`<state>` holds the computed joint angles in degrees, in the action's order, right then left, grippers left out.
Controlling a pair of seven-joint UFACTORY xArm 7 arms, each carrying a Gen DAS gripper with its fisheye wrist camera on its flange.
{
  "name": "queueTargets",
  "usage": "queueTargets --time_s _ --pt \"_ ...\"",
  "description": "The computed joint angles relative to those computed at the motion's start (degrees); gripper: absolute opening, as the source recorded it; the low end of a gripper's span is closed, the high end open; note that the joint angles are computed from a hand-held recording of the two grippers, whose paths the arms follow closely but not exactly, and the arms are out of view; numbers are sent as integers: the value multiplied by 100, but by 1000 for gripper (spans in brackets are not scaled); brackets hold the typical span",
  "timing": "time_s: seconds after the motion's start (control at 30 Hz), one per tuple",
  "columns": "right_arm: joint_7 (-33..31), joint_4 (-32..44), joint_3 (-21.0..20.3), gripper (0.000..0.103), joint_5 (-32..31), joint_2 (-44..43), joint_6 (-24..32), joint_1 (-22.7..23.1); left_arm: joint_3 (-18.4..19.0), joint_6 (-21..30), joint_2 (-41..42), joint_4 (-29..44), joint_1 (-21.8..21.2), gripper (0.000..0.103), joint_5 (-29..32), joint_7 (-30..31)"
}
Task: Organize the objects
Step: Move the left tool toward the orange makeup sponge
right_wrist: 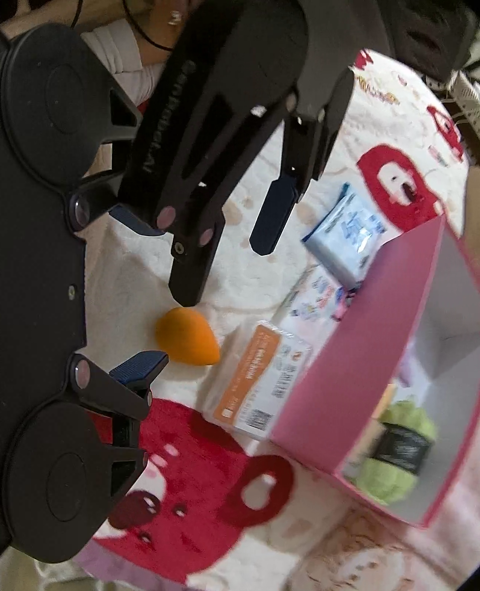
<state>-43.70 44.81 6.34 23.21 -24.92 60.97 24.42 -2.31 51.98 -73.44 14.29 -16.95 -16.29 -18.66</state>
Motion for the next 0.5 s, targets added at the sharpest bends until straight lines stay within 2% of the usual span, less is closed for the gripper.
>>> queueTargets --time_s 0.13,0.23,0.43,0.5 --pt "352 169 59 73 -74 272 142 -90 184 -372 -29 -335 -16 62 -233 -67" --pt "578 191 155 73 -188 398 25 -120 375 -613 48 -508 -42 55 -399 -51" --pt "1060 376 300 72 -535 830 -20 -150 441 -1042 270 -748 -131 49 -582 -98" --pt "1318 386 340 67 -642 905 -125 -178 585 -1208 312 -840 -178 49 -728 -114"
